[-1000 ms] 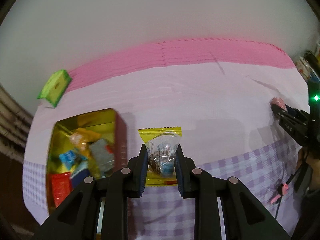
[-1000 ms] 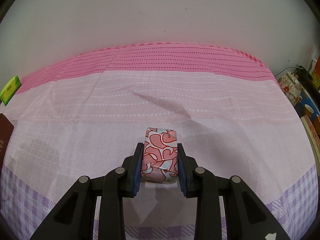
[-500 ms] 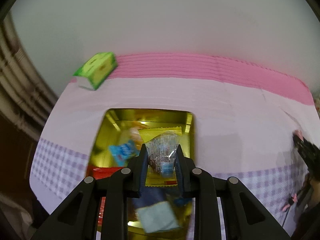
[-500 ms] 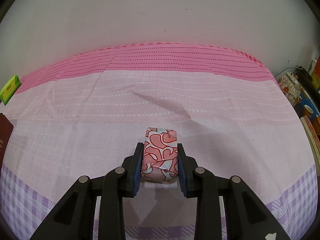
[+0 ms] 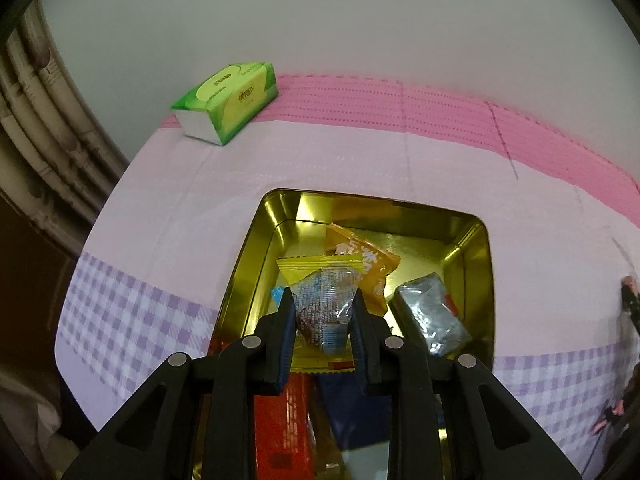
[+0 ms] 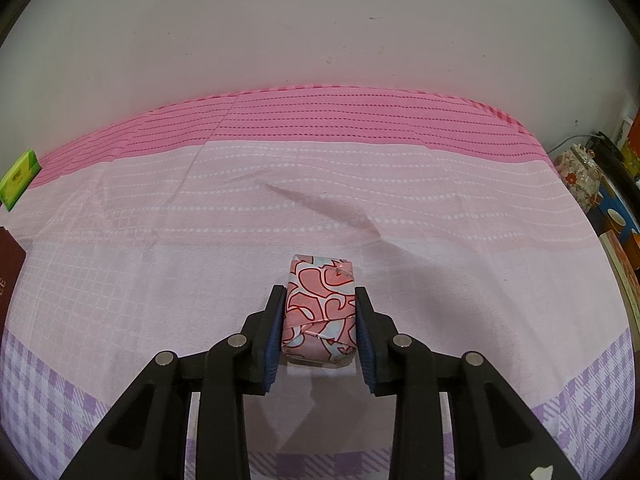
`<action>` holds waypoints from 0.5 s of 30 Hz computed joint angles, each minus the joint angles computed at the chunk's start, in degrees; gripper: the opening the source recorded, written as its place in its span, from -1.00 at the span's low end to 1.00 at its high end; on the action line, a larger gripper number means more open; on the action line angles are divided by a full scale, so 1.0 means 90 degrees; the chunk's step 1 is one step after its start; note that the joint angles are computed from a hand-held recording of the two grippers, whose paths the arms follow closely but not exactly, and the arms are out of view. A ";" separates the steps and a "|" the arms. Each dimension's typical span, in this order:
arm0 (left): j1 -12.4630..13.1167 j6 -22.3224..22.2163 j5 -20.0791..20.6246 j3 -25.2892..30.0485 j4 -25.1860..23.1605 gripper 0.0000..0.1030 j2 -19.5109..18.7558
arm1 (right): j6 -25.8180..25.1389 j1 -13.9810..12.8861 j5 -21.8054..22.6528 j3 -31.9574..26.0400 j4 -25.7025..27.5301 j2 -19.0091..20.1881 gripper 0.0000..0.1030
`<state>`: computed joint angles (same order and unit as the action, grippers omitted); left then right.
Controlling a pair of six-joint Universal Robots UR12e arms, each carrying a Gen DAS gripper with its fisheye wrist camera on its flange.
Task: Organize snacks
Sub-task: 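Carry the yellow candy into the tin and open the left tool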
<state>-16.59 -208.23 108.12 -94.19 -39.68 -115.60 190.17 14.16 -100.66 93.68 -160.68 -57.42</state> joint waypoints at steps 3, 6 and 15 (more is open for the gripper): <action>-0.0017 0.0045 0.0080 0.0028 -0.0030 -0.50 -0.0057 | -0.0006 0.0002 -0.0009 -0.0002 0.0007 -0.0004 -0.42; -0.0033 0.0077 0.0189 0.0073 -0.0116 -0.50 -0.0110 | -0.0007 0.0000 -0.0012 -0.0001 0.0008 -0.0005 -0.42; -0.0045 0.0158 0.0331 0.0095 -0.0264 -0.50 -0.0198 | -0.0012 -0.0004 -0.0044 0.0011 0.0021 -0.0024 -0.38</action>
<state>-17.00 -206.81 111.10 -93.34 -42.05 -117.38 190.06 14.12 -101.06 93.78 -160.50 -57.64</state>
